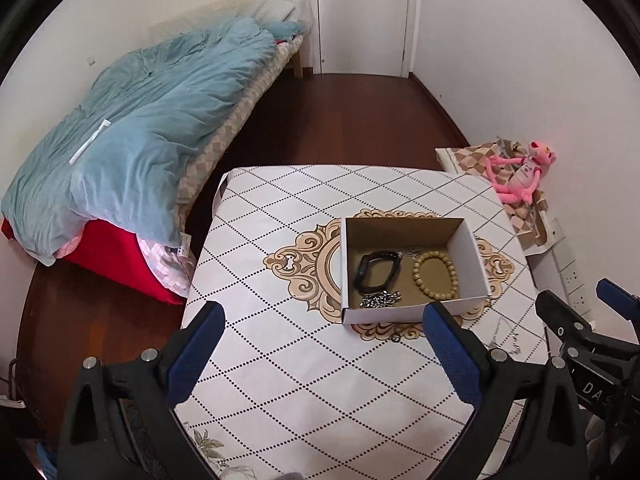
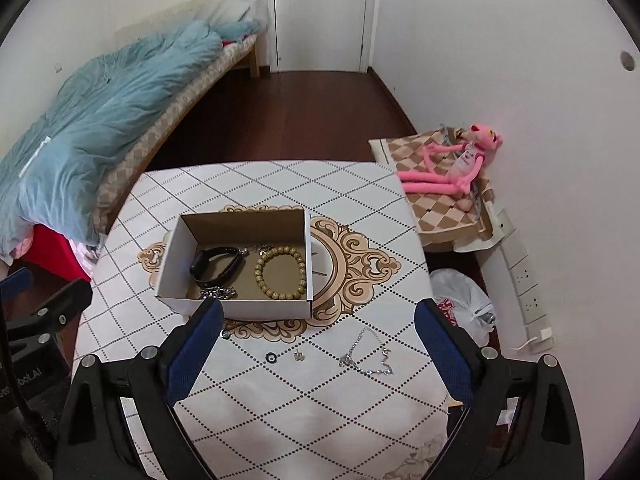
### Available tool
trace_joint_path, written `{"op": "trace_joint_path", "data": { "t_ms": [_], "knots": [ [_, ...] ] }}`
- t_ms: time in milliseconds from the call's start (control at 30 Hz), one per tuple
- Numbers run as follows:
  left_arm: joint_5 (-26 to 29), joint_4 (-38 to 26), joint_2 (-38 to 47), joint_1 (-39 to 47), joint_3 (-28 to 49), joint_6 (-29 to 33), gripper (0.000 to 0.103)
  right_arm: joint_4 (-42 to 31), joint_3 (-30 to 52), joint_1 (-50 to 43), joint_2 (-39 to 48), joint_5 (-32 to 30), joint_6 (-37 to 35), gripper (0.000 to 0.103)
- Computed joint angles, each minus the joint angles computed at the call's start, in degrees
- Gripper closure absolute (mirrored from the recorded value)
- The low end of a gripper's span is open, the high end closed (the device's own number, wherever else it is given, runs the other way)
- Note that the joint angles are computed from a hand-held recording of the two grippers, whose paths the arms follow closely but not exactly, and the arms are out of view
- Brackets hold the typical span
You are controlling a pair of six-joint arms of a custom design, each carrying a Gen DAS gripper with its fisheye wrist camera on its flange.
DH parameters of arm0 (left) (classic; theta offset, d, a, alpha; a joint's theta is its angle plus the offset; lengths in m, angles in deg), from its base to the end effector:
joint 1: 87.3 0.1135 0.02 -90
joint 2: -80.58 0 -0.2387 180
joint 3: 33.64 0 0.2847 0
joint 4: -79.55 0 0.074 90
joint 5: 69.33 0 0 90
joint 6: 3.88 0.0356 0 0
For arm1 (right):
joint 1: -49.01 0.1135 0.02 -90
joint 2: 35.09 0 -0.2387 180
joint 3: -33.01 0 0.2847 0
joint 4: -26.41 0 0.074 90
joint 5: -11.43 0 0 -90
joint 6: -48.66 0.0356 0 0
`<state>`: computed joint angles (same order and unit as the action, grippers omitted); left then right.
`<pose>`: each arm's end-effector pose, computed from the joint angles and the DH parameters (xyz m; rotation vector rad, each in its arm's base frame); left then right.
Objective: Organize jewelry
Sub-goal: 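Move both tools back over the remaining jewelry, then grasp the silver necklace with the right tool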
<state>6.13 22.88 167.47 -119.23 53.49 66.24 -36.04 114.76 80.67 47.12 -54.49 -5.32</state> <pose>0.3032 -0.1784 0.2627 0.1673 2.5040 -0.0427 0.2807 0.1560 0.2529 0.2252 2.5131 -0.1083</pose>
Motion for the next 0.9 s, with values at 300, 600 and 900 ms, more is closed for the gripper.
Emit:
{"op": "trace_joint_path", "data": {
  "t_ms": [300, 600, 900],
  "knots": [
    [0.1, -0.4, -4.5, -1.4, -1.3, -0.3, 0.002, -3.1, -1.4, 3.0, -7.2, 2.4, 3.5, 0.005],
    [-0.9, 3.6, 0.7, -2.6, -5.9, -1.0, 0.002, 5.4, -16.3, -5.5, -11.8, -9.2, 5.1, 0.005],
    [-1.3, 6.7, 12.9, -4.5, -6.8, -2.9, 0.002, 18.7, -31.1, -13.5, -7.4, -14.8, 3.2, 0.032]
  ]
}}
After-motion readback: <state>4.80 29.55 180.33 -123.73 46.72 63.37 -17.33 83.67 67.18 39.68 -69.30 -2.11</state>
